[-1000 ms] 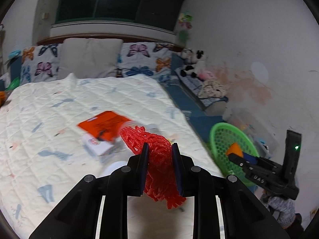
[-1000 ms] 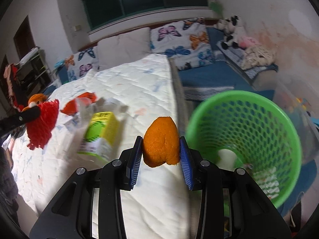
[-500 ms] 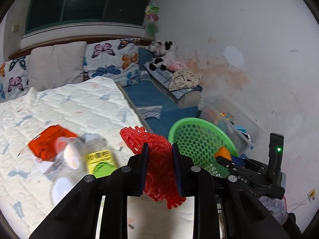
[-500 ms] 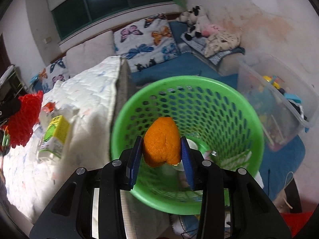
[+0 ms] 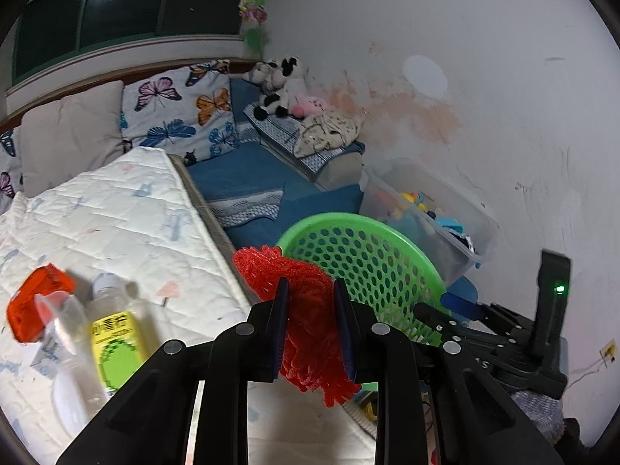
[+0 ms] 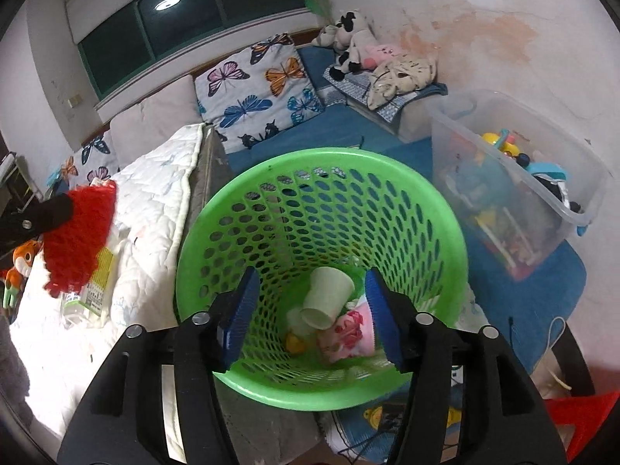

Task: Collect trash
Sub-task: 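Carry the orange peel in the right tool into the green basket and release, then drop the red mesh net from the left tool into the green basket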

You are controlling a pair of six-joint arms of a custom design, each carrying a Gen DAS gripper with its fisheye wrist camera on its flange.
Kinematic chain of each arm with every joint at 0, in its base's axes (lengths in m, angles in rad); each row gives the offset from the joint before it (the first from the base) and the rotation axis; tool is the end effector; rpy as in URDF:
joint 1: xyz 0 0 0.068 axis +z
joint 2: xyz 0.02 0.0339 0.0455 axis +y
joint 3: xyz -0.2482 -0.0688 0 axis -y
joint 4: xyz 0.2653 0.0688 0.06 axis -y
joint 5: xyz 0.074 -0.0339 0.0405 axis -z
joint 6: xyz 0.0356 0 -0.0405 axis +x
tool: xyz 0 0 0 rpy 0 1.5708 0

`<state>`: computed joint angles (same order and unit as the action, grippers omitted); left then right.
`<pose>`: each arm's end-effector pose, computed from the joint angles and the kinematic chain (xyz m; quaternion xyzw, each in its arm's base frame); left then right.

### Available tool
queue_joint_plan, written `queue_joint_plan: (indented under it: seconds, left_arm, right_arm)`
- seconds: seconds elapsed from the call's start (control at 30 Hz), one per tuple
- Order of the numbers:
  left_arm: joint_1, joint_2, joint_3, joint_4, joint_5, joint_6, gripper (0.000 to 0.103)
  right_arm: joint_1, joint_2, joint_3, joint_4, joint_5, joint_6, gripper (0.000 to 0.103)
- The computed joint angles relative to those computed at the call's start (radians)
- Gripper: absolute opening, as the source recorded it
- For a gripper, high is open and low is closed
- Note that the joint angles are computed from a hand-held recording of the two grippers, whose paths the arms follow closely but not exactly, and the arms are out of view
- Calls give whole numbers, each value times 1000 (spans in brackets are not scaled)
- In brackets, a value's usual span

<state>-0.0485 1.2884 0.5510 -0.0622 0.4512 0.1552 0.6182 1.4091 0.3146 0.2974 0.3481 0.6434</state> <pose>0.2604 -0.0282 0.1419 0.1755 0.8899 -0.1874 0.3771 0.1945 0.1235 0.0733 0.0768 0.9112 0.0896 0.3947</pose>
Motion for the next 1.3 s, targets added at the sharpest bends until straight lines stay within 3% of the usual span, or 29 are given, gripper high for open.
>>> queue_joint_plan:
  seconds: [0.3, 0.4, 0.47, 0.5, 0.7, 1.0, 1.3]
  left_arm:
    - [-137, 135, 41, 62, -66, -55, 23]
    - [-169, 172, 50, 84, -77, -74, 29]
    - [-183, 195, 56, 95, -85, -80, 49]
    - [-189, 203, 55, 104, -90, -85, 52]
    - [-193, 221, 40, 135, -98, -91, 52]
    - [-83, 78, -63, 105, -88, -43, 52]
    - [185, -53, -150, 30, -2, 85, 54]
  right_arm:
    - [-5, -124, -74, -23, 3, 6, 62]
    - [1, -155, -89, -35, 10, 14, 63]
    - [0, -175, -99, -43, 11, 18, 63]
    - [3, -178, -98, -48, 13, 21, 63]
    - [10, -212, -114, -68, 20, 36, 63]
    - [81, -197, -92, -81, 53, 70, 66]
    - [167, -99, -13, -67, 75, 84, 68]
